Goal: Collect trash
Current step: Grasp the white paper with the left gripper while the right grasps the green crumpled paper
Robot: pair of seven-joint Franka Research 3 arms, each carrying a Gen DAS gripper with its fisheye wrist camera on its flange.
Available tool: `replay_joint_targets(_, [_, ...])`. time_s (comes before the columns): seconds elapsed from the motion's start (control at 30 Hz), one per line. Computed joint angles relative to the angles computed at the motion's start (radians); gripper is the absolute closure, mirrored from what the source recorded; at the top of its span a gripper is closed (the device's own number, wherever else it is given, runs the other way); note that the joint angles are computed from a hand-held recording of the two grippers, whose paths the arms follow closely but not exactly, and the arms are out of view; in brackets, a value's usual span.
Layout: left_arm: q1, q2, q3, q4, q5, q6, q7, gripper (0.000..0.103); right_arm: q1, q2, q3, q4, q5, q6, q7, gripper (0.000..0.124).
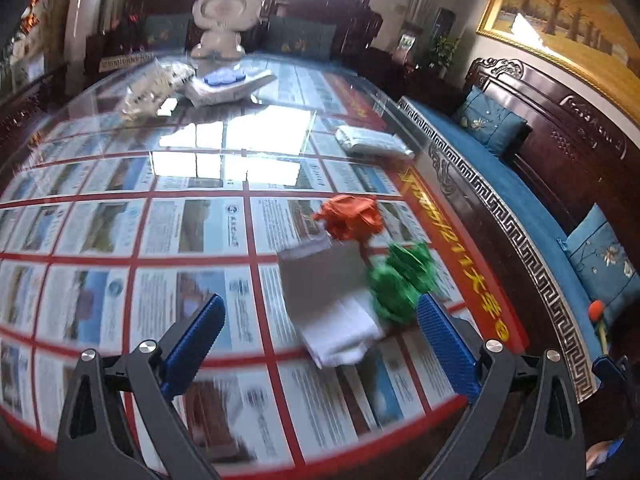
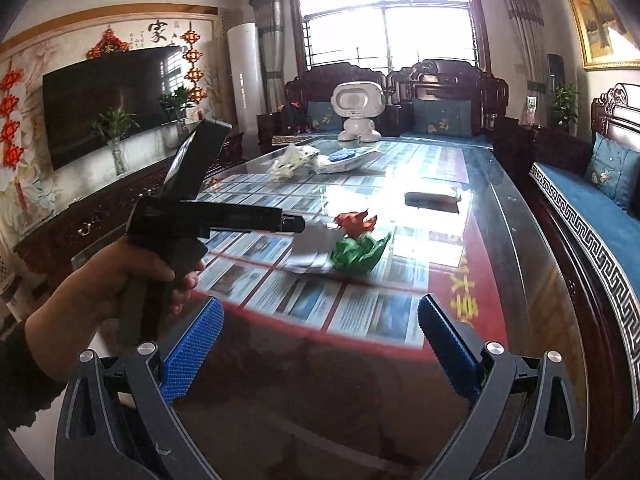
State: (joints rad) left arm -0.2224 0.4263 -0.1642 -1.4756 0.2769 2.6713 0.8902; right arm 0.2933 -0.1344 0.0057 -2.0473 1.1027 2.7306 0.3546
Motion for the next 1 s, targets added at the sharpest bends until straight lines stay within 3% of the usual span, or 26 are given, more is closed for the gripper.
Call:
replay_joint_targets(0.07, [0.06,0.058,-0.063,0.069,-0.107,-0.022,0.106,0.008,-0.005,0.05,0.005,0.054,-0.026,0.002,0.028,0.029])
replay_joint_targets(0.23, [0.082,0.134,-0.091,0.173,-0.204,-0.083,0.217,0.01,-0.033,0.139,0.023,0.155,-0.068,-0.023,0.069,0.029])
replay_joint_targets(0.3, [0.088,0.163,-0.1,0.207,-0.243,-0.096,0.244,0.017,-0.044,0.17,0.033,0.188,-0.096,-0.018,0.093,0.029])
replay_joint_targets(0.43, [0.095,0.199,-0.114,0.243,-0.303,-0.115,0.282,0.041,-0.067,0.225,0.048,0.247,-0.159,-0.047,0.158,0.029])
replay_joint_targets(0.53, [0.084,0.203,-0.106,0.241,-0.312,-0.107,0.291,0.047,-0.081,0.262,0.055,0.29,-0.219,-0.075,0.229,0.029])
replay_joint_targets(0.67, [0.082,0.212,-0.117,0.251,-0.327,-0.096,0.327,0.075,-0.097,0.308,0.06,0.345,-0.295,-0.113,0.325,0.03])
replay_joint_targets(0.83, [0.09,0.21,-0.141,0.245,-0.359,-0.103,0.391,0.086,-0.099,0.387,0.054,0.442,-0.452,-0.172,0.493,0.03])
replay_joint_targets(1.0, [0.071,0.189,-0.124,0.218,-0.347,-0.069,0.398,0.093,-0.106,0.455,0.053,0.522,-0.553,-0.199,0.622,0.031])
